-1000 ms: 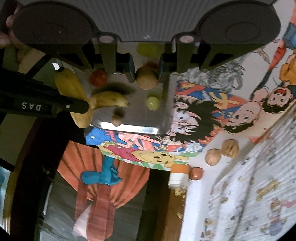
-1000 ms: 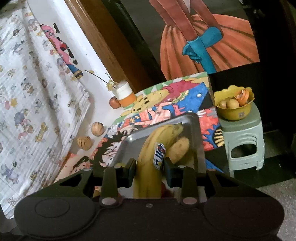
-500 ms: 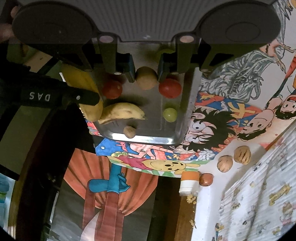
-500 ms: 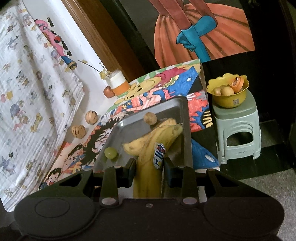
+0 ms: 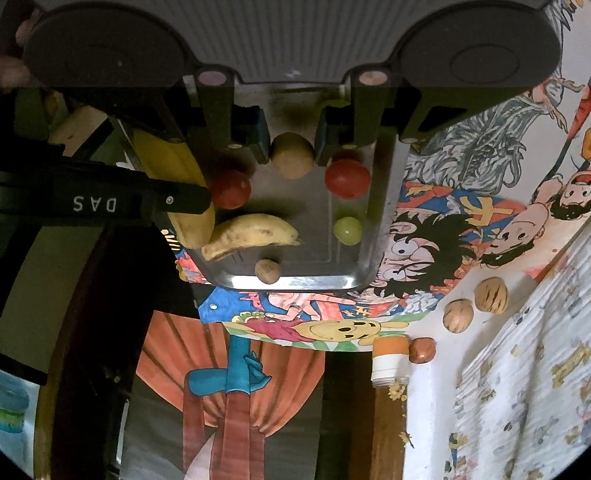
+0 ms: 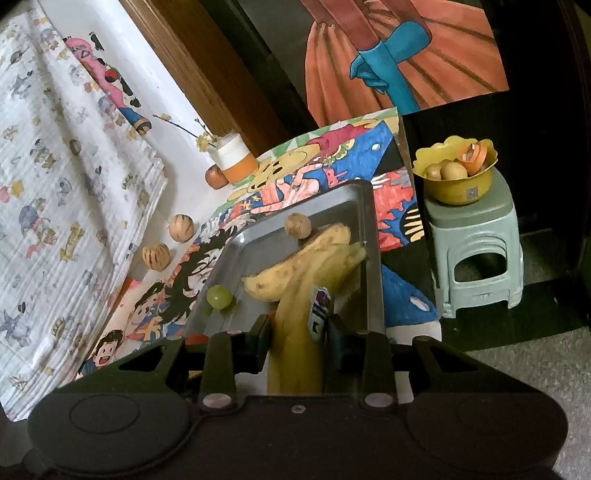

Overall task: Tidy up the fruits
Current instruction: 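Lower the brown fruit onto the tray and open the left tool while the right tool carries the banana over, then lower the banana onto the tray beside the other banana and open the right tool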

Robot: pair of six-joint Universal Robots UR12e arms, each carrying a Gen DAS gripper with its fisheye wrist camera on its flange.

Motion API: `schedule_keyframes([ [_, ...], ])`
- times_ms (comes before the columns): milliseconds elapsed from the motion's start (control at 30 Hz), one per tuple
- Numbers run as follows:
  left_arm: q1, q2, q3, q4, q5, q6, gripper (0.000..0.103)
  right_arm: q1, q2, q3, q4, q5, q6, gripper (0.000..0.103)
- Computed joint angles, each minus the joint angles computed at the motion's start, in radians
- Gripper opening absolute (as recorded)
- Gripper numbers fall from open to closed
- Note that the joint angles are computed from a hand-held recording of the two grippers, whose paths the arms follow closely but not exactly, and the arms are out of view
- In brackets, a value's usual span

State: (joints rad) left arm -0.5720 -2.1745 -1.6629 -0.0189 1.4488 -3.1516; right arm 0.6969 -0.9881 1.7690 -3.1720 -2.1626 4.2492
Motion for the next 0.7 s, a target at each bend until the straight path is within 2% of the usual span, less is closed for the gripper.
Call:
schedule_keyframes([
  [467,-0.006,-0.001,0.001,0.001,0.019,0.021,0.031,0.002,-0.001,0.001,0.002,0.003,0.011,0.038],
  [500,-0.006,-0.001,0.0,0.004,0.021,0.019,0.035,0.001,-0.001,0.001,0.004,0.003,0.009,0.038],
  [567,-0.008,-0.001,-0.001,0.015,0.032,0.015,0.055,0.003,-0.001,0.002,0.005,0.001,0.012,0.038],
  [700,-0.007,0.001,-0.004,0.021,0.04,0.003,0.057,0.004,-0.002,0.001,0.002,-0.002,0.011,0.04],
])
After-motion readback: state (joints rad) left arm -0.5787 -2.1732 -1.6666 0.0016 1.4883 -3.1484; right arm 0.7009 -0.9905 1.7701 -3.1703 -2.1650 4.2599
